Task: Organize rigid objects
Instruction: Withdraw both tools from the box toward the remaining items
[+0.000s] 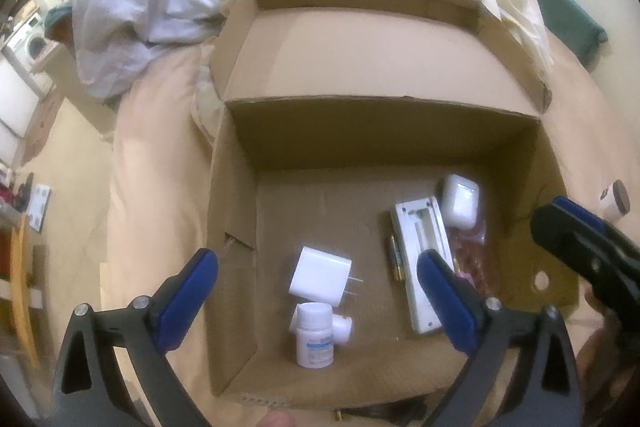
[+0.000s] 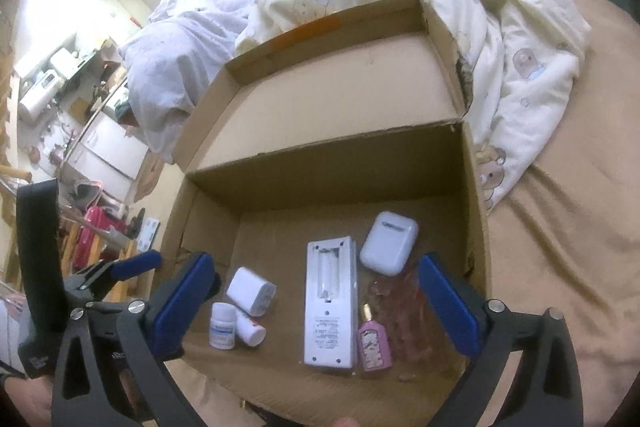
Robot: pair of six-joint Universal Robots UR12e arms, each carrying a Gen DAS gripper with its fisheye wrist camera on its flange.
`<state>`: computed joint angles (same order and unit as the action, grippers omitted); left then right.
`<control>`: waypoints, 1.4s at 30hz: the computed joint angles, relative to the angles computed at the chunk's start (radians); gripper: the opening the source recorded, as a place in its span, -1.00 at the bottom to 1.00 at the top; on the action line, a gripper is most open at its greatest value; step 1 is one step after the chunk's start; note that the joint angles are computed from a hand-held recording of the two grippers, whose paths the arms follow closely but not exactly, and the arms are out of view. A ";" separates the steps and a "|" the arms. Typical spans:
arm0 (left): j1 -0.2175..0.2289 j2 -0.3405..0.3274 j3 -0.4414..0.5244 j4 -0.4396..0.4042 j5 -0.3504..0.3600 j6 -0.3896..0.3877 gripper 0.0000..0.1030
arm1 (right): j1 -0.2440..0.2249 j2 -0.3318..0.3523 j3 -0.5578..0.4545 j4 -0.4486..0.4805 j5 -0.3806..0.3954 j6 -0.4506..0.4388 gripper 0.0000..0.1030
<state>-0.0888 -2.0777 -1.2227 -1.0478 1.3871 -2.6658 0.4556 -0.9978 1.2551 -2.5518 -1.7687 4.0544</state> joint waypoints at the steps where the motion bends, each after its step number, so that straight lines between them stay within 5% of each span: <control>1: 0.002 0.000 0.003 -0.007 -0.004 -0.003 0.98 | 0.001 0.000 -0.001 0.000 -0.010 -0.003 1.00; 13: 0.025 0.039 -0.015 -0.037 -0.027 0.014 0.99 | 0.021 -0.019 0.018 -0.052 -0.097 -0.019 1.00; 28: 0.041 0.132 -0.109 -0.023 0.035 0.031 0.99 | 0.068 -0.080 0.078 -0.063 -0.078 -0.024 1.00; 42: 0.046 0.119 -0.130 -0.035 0.020 0.057 0.99 | 0.063 -0.112 0.128 0.016 -0.063 0.116 1.00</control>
